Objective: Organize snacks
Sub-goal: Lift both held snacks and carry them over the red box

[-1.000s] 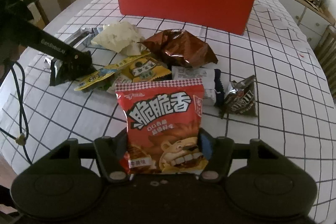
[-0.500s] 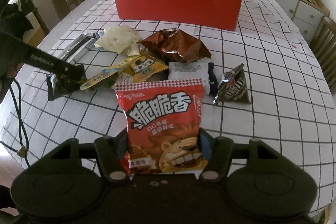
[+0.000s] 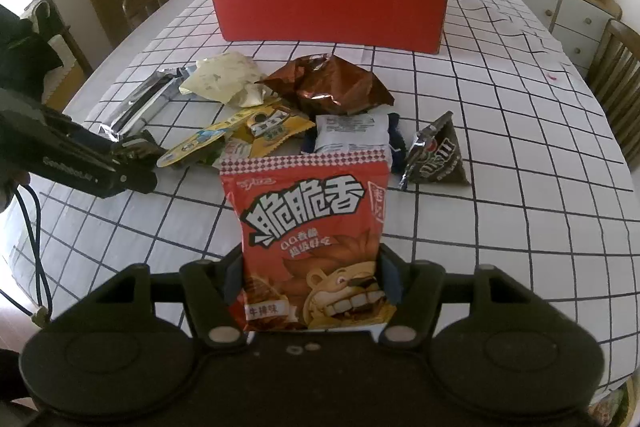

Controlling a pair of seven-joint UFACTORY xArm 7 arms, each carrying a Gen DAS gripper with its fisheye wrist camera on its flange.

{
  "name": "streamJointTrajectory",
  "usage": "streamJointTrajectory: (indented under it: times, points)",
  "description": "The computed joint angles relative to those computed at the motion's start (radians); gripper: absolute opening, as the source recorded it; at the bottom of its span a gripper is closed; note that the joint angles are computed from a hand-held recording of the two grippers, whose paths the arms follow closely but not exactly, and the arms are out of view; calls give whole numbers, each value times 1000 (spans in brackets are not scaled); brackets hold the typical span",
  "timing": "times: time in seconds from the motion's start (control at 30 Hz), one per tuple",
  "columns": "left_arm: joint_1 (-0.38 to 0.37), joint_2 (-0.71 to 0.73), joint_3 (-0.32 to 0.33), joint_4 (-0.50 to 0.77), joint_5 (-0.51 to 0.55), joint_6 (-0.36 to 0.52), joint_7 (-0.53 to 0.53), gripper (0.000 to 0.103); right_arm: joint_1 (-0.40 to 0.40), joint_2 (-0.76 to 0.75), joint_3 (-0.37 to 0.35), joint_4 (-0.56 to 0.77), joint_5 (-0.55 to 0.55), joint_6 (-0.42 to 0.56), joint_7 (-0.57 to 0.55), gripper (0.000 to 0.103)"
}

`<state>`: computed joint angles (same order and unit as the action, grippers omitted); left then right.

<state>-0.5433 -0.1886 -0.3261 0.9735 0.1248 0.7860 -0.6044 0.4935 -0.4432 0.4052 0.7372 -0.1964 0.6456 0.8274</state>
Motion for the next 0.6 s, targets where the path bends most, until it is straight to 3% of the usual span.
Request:
streamJointTrajectory:
  times: [0.1,0.23,0.6]
  points:
    - [5,-11,-5,-13,15,3,-33,41,0,0,0,0,0,1,1,64]
    - [13,-25,-14,-28,35,-2,-96,35,-2,3,4,3,-3,4,9,64]
    - [13,-104,-40,-67,55,-12,-222,34,-17,-18,23,15,-38,31,62,64]
